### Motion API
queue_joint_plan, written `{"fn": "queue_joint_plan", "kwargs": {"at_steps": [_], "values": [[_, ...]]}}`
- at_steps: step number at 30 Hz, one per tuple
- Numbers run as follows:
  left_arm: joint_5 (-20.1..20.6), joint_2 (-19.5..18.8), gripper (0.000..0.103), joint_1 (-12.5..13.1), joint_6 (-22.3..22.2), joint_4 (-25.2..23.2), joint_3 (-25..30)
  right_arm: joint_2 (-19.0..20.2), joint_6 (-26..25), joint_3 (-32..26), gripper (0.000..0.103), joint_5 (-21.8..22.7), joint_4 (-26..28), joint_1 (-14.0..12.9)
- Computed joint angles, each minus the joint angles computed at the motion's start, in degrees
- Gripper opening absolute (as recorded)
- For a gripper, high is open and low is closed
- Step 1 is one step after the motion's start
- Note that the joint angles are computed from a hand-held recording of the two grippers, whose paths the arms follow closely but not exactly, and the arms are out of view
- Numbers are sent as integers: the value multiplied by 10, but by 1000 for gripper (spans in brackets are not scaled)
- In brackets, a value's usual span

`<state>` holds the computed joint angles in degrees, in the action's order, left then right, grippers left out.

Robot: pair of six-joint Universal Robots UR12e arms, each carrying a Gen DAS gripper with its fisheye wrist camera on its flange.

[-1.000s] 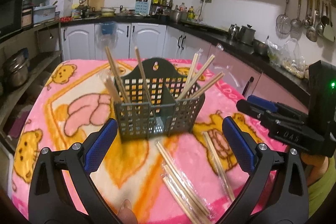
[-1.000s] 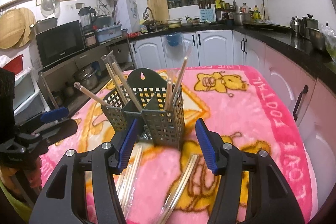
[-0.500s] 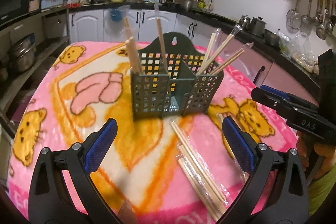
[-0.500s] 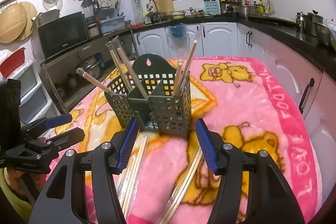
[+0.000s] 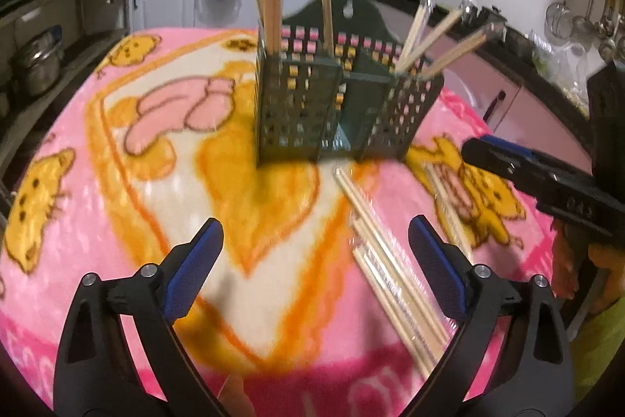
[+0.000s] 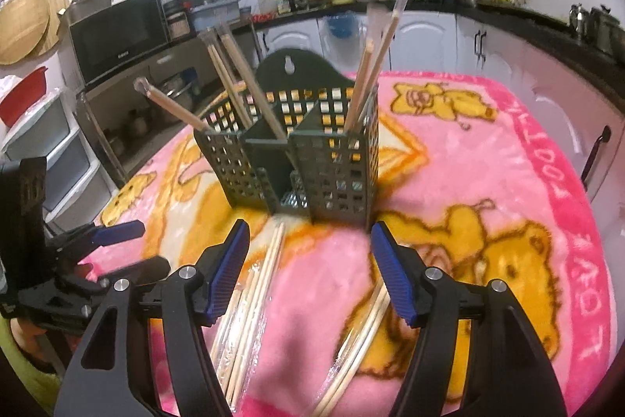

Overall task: Organize utensils
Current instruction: 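Move both open tools back down toward the wrapped chopsticks on the blanket, then close the left tool on a wrapped chopstick while the right tool grasps another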

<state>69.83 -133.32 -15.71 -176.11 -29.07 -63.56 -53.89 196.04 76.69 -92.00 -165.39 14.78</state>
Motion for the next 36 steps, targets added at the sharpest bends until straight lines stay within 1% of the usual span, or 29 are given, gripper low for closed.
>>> {"fn": "queue_joint_plan", "kwargs": {"at_steps": [4, 8, 13, 15, 20, 24, 27, 29, 31, 34, 36], "values": [[-5, -2, 81, -2, 15, -34, -1, 12, -5, -17, 62, 13, 31, -1], [-5, -5, 72, -5, 33, -63, 1, 25, -4, -36, 62, 34, 66, -4], [1, -10, 72, -10, 50, -94, 9, 42, -8, -67, 58, 59, 115, -6], [16, -12, 72, -14, 57, -98, 13, 48, -12, -78, 57, 62, 130, -5], [38, -16, 72, -19, 66, -103, 19, 66, -17, -111, 55, 70, 173, -2], [49, -17, 72, -20, 74, -106, 20, 80, -20, -137, 52, 66, 203, 1], [46, -16, 72, -18, 74, -106, 18, 91, -21, -156, 49, 58, 223, 3], [43, -16, 70, -18, 73, -107, 19, 97, -24, -168, 43, 46, 235, 5], [40, -18, 68, -17, 70, -107, 22, 102, -25, -178, 40, 39, 245, 7], [38, -20, 61, -15, 66, -109, 26, 108, -32, -190, 34, 27, 255, 9], [38, -23, 51, -13, 60, -110, 31, 111, -38, -195, 30, 17, 259, 11]]}}
